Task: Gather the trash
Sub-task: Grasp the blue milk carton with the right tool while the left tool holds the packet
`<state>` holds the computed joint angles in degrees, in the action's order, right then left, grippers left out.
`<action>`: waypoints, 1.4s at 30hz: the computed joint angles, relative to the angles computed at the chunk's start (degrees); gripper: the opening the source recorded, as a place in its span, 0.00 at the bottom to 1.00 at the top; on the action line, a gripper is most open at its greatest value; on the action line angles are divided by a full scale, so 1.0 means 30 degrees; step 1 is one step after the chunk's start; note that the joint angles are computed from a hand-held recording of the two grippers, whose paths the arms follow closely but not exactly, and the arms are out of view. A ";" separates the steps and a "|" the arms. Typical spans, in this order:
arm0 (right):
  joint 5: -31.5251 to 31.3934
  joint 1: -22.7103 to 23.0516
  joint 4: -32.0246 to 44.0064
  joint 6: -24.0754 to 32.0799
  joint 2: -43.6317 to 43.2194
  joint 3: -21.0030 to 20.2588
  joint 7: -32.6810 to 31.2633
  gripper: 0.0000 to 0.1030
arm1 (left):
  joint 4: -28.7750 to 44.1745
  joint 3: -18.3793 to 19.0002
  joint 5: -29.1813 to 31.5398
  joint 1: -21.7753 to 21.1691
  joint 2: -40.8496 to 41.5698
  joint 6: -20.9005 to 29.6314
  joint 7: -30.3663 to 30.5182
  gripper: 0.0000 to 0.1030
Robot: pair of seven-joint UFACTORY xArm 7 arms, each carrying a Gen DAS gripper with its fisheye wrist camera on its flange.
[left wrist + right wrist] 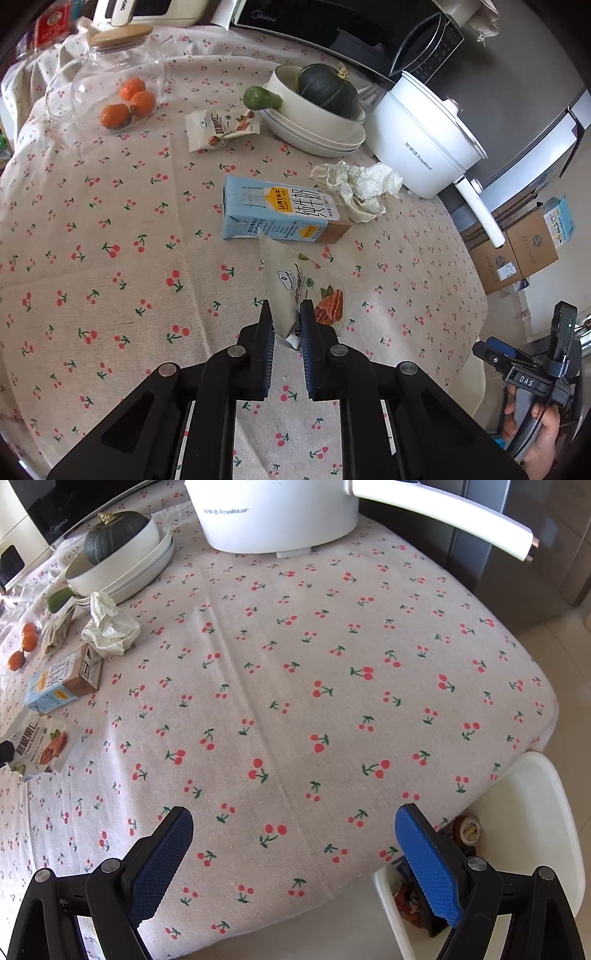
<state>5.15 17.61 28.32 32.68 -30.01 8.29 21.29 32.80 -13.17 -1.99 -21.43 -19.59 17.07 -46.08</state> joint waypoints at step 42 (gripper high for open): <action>-0.8285 0.7316 2.1215 0.4269 1.9924 -0.0344 -0.5361 0.71 | -0.4572 0.1274 -0.0380 0.2586 -0.8042 0.3933 0.0615 0.13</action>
<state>-19.70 39.55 91.97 45.48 29.77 7.26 5.20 19.09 -9.35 -3.13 -13.67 -43.71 28.87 -44.23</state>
